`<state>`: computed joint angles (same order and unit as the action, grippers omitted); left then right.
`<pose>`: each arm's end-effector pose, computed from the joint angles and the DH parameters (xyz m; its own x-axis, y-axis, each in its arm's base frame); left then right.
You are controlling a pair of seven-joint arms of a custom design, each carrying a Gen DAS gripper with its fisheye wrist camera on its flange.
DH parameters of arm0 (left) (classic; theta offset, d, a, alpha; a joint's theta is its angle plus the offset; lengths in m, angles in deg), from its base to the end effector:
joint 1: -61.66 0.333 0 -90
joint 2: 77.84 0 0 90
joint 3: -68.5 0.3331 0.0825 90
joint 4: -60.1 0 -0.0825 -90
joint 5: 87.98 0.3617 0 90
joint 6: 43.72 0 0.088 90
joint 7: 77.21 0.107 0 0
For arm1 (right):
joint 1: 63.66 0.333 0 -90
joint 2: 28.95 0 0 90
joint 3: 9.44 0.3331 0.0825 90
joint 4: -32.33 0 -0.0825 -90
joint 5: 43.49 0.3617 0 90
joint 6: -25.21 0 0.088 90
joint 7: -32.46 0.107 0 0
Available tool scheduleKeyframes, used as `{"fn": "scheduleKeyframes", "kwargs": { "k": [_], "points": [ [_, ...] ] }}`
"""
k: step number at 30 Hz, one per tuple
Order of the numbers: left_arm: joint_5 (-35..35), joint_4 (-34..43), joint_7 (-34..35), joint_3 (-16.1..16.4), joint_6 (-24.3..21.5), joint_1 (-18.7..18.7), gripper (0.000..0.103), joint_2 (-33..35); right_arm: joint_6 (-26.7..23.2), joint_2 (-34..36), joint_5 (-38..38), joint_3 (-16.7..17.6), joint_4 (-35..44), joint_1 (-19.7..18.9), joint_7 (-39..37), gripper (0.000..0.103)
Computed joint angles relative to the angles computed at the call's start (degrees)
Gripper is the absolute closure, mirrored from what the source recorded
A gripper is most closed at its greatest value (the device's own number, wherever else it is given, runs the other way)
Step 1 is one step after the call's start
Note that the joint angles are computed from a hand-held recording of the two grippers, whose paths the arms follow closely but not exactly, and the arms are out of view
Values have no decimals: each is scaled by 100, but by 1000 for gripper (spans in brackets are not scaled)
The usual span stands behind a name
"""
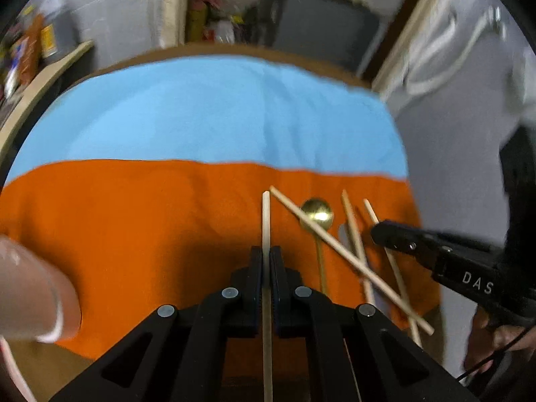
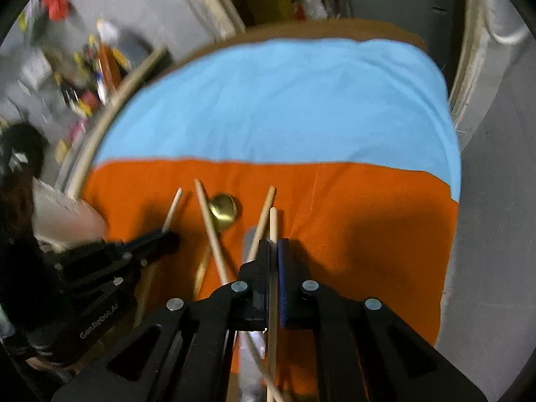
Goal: Organize utensils
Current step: 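Grasp one wooden chopstick with the left tool while the right tool grasps another chopstick, then lift the chopstick with the left tool while the right tool carries its chopstick toward the caddy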
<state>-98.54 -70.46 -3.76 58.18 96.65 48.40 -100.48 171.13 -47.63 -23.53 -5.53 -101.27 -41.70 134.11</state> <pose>0.4084 -0.1913 0.5931 -0.0851 -0.9640 0.2518 -0.8783 -0.0467 -0.4758 0.4186 0.2015 0.5500 0.0982 -0.9202 -0.3789 -0.9106 0.0705 -0.4073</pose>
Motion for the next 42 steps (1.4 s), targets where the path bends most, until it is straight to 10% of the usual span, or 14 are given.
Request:
{"fn": "scheduleKeyframes", "kwargs": {
  "k": [7, 10, 34, 42],
  "points": [
    [-147, -902, -146, 57, 1324, -34, 98, -985, 2094, -950, 452, 119, -1178, 256, 388, 99],
    [-68, -1064, -188, 74, 1624, -70, 98, -1240, 2733, -1326, -186, 829, -1533, -346, 1041, 99],
    [-269, -1159, 1003, 1251, 1933, -140, 98, -2501, 3935, -1765, -2150, 3516, -327, -2995, 4009, 99],
    [-456, -1046, 1694, 1812, 2309, 66, 98, -2658, 4115, -1783, -2270, 4898, 659, -4592, 5100, 99]
  ]
}}
